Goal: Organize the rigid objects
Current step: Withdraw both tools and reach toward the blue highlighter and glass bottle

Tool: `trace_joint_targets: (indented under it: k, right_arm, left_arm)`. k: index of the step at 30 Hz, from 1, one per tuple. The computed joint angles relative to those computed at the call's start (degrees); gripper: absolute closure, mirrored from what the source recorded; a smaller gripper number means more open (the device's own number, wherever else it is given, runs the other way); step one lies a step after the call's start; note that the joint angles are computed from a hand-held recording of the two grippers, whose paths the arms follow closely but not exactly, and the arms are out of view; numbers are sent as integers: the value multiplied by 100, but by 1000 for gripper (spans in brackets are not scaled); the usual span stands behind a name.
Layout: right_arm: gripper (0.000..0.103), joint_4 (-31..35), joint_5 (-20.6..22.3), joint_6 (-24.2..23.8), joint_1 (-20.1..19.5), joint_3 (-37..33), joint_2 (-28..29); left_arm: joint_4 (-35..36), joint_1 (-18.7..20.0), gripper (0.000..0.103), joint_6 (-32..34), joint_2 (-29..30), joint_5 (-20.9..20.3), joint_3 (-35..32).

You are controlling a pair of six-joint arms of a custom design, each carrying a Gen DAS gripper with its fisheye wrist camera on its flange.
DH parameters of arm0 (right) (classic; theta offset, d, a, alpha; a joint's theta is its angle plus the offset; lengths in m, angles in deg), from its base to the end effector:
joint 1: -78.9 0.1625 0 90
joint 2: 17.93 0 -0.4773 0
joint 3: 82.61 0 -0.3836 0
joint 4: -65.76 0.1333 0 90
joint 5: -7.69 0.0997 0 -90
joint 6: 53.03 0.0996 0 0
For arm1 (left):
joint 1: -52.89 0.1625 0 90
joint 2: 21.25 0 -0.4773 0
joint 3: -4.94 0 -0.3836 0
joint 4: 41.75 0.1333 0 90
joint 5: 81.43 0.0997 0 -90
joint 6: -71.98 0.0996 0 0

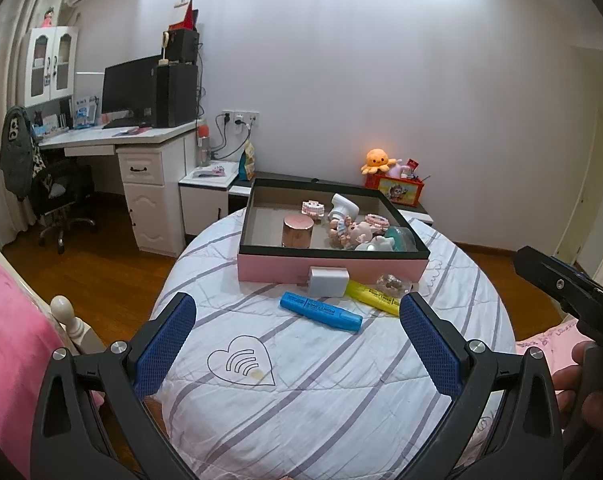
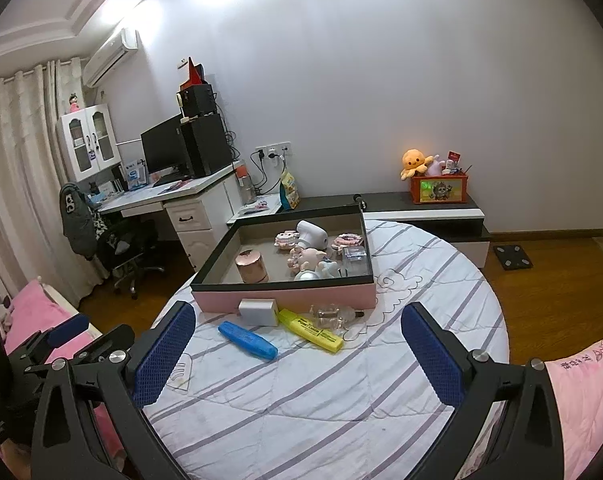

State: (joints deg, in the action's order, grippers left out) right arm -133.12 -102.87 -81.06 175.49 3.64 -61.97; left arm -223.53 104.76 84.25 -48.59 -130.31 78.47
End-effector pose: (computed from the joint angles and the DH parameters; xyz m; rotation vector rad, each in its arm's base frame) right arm 0.1840 -0.7361 0.2912 0.4117 -2.2196 1.3731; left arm -0.3455 -0.7622 0.1236 0.6709 2.3028 -1.1693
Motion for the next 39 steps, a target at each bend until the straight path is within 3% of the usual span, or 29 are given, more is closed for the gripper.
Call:
trace_joint_targets:
  k: [9, 16, 21, 34, 39]
  right_arm:
    - [0, 114, -83, 63, -83, -51, 17]
    - [0, 450, -283, 199, -257, -243, 132]
    - [0, 832, -418, 337, -425, -470, 260]
    - [0, 1835, -490, 561, -653, -1399, 687]
    - [0, 2106, -457, 586, -670, -1691, 824]
  left_arm:
    - [210, 59, 0, -78, 94, 2, -91]
    - [1007, 228, 0, -380, 421, -36, -557]
    - [1614, 359, 0, -419, 811, -92, -1191]
    - [3578, 634, 0, -436, 2068, -59, -3732]
    - [3654, 645, 0, -342, 1957, -271, -3555]
